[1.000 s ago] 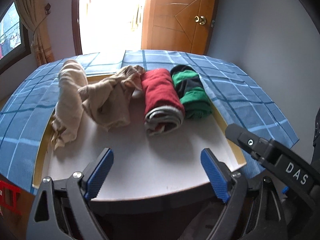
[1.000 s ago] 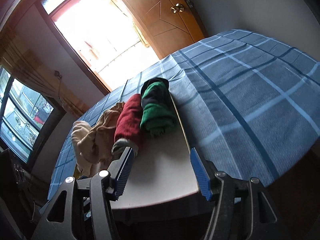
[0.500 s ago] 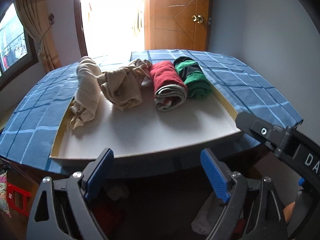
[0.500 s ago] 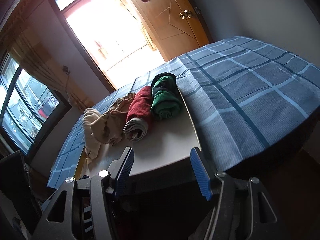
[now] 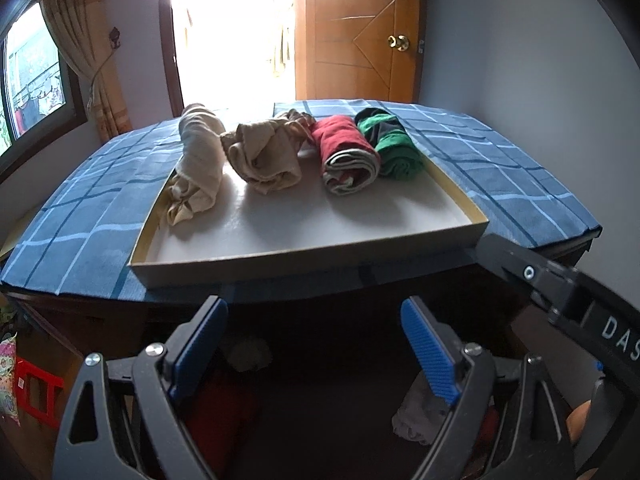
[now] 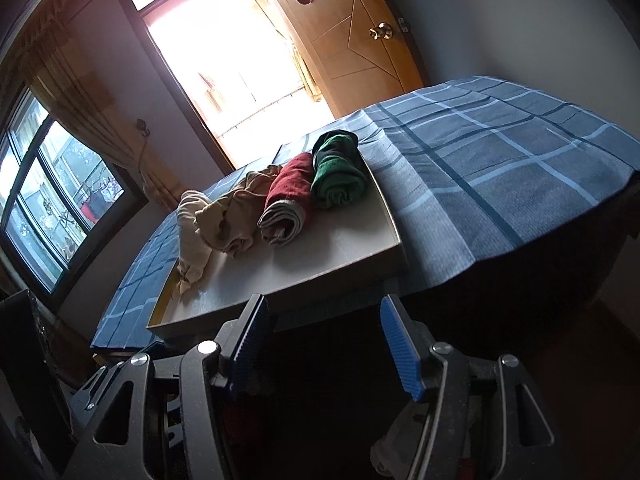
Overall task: Take underwear out of drawer
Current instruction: 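Lower both open tools back into the drawer toward the grey and white cloth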
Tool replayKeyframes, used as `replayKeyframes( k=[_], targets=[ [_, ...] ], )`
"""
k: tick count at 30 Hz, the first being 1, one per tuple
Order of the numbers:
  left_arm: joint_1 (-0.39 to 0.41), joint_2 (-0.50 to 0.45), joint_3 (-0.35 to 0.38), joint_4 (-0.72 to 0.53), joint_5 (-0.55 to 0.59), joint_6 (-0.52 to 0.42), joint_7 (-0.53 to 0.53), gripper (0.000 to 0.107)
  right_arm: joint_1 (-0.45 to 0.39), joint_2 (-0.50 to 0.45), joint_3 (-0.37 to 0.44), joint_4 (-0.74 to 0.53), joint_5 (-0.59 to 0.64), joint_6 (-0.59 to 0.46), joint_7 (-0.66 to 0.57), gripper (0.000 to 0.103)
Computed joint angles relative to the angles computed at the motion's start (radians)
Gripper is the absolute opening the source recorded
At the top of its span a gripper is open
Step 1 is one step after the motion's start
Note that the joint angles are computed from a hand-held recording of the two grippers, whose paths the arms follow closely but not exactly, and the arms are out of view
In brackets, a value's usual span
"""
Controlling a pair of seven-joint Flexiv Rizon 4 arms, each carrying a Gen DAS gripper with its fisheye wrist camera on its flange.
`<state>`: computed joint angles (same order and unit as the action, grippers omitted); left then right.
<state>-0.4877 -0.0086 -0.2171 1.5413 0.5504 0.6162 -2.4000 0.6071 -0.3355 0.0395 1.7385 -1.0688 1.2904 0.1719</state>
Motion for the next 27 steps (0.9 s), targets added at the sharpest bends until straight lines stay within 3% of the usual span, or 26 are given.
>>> replayKeyframes(
  k=[15,27],
  targets=[
    [0.006,0.062,-0.027,0.083,0.009,0.024,-0.012,0.090,-0.018,0.061,0.022,0.088,-0.128,-0.002,0.108,0.062],
    [0.030,0.126,-0.034,0.193,-0.049,0.047,-0.005,0.090,-0.056,0.100,0.067,0.146,-0.181,-0.027,0.156,0.061]
  ],
)
